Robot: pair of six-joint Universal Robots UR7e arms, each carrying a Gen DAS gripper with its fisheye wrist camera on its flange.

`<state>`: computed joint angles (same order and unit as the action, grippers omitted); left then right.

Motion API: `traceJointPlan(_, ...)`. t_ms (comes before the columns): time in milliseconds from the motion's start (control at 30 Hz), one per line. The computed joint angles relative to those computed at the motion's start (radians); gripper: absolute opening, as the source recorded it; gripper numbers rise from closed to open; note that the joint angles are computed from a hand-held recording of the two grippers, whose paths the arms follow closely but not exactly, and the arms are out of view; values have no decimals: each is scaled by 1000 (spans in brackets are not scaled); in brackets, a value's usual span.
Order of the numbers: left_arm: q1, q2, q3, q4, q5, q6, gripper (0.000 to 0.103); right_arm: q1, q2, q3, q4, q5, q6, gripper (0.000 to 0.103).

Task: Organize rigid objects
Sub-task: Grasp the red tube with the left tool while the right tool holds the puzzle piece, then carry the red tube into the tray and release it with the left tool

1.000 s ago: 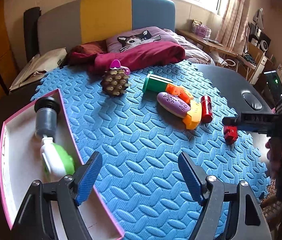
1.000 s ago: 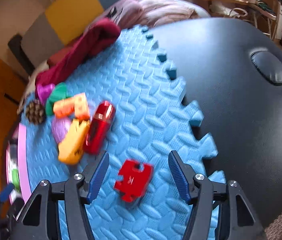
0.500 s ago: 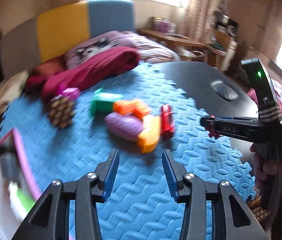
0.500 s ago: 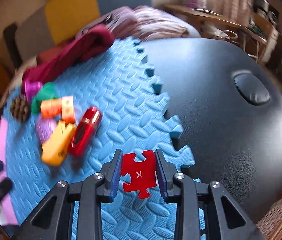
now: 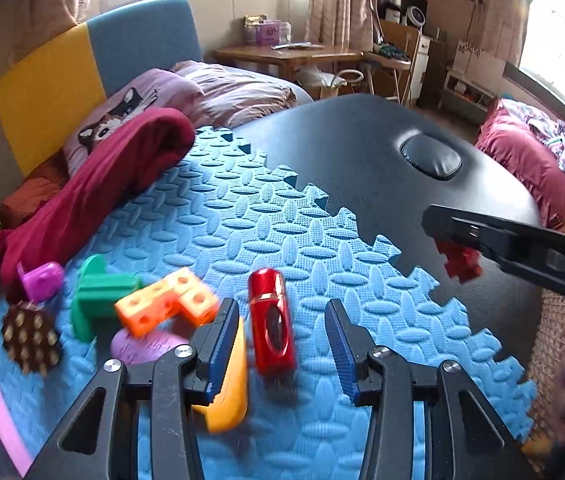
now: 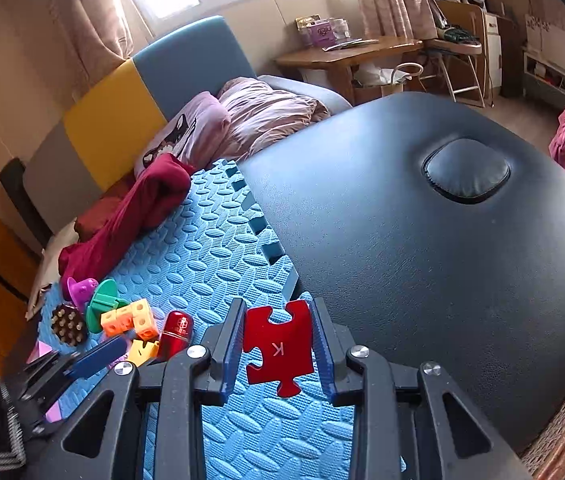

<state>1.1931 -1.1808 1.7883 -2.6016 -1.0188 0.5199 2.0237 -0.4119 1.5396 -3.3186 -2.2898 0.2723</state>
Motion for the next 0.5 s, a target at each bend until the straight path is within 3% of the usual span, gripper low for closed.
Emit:
traceJointPlan(233, 18, 86, -57, 32, 54, -12, 47, -4, -9, 17, -25, 17, 4, 32)
traceJointPlan(333, 20, 86, -45, 28, 33, 12, 27, -4, -6, 12, -10, 20, 0, 32)
traceJointPlan(500, 16, 31, 32, -1, 11, 26, 26, -7, -4, 3, 29, 32, 1, 32)
